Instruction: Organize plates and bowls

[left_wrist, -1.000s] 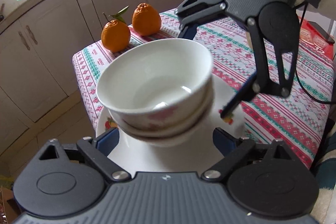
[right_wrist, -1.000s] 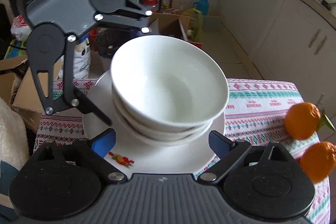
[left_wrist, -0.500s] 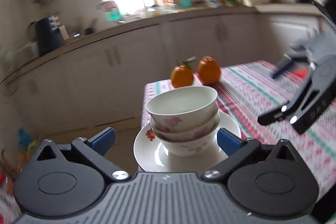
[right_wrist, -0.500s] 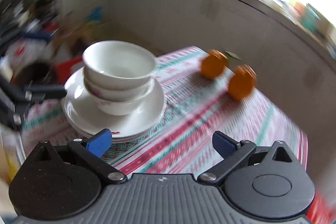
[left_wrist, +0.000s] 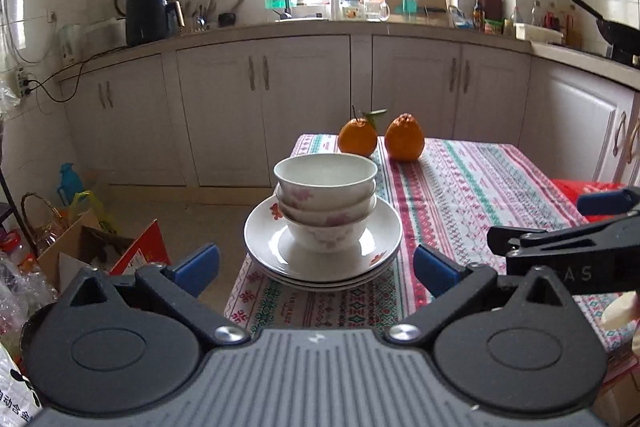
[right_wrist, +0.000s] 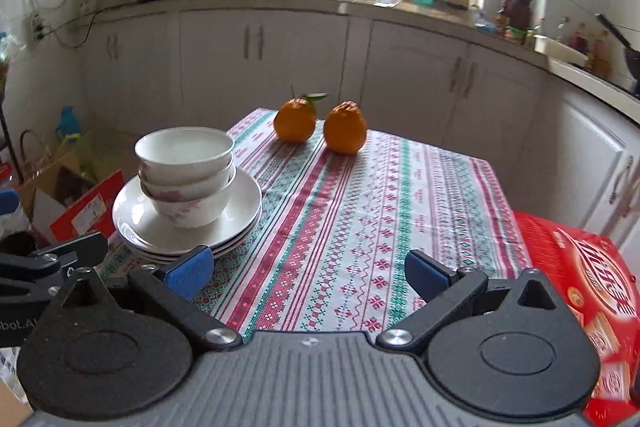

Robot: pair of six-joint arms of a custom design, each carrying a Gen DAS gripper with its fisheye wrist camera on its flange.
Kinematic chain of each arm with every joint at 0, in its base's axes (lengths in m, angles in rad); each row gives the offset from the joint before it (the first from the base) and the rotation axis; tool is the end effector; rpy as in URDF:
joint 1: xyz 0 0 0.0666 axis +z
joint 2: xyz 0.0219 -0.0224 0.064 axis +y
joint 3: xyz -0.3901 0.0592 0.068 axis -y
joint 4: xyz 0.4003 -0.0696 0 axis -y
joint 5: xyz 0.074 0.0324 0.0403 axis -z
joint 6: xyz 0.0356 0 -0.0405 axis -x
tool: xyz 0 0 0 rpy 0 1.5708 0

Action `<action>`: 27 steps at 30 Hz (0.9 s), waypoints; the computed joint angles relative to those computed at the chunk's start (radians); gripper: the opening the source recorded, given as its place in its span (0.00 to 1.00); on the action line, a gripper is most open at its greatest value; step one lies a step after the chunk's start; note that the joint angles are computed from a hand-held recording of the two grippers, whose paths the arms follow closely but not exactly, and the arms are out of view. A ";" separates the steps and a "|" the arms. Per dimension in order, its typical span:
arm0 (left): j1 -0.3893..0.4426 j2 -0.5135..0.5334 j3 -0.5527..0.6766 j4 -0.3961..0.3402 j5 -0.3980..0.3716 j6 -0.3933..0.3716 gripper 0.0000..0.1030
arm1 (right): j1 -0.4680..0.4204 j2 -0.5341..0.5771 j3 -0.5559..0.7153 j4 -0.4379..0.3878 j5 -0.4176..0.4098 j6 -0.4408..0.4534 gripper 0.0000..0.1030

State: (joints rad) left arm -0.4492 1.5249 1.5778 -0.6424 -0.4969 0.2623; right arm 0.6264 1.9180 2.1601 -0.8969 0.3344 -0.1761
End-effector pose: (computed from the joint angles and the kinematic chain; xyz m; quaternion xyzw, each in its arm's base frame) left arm 0.5108 -0.2279 0.4859 -0.0356 0.8620 0.0442 0.5037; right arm 0.5681 0.3961 0.5045 -0.1257 0.8785 0.0329 0.4597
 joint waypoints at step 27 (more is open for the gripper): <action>-0.027 -0.011 0.012 -0.029 -0.085 0.054 0.99 | 0.023 -0.081 -0.114 0.067 0.053 -0.049 1.00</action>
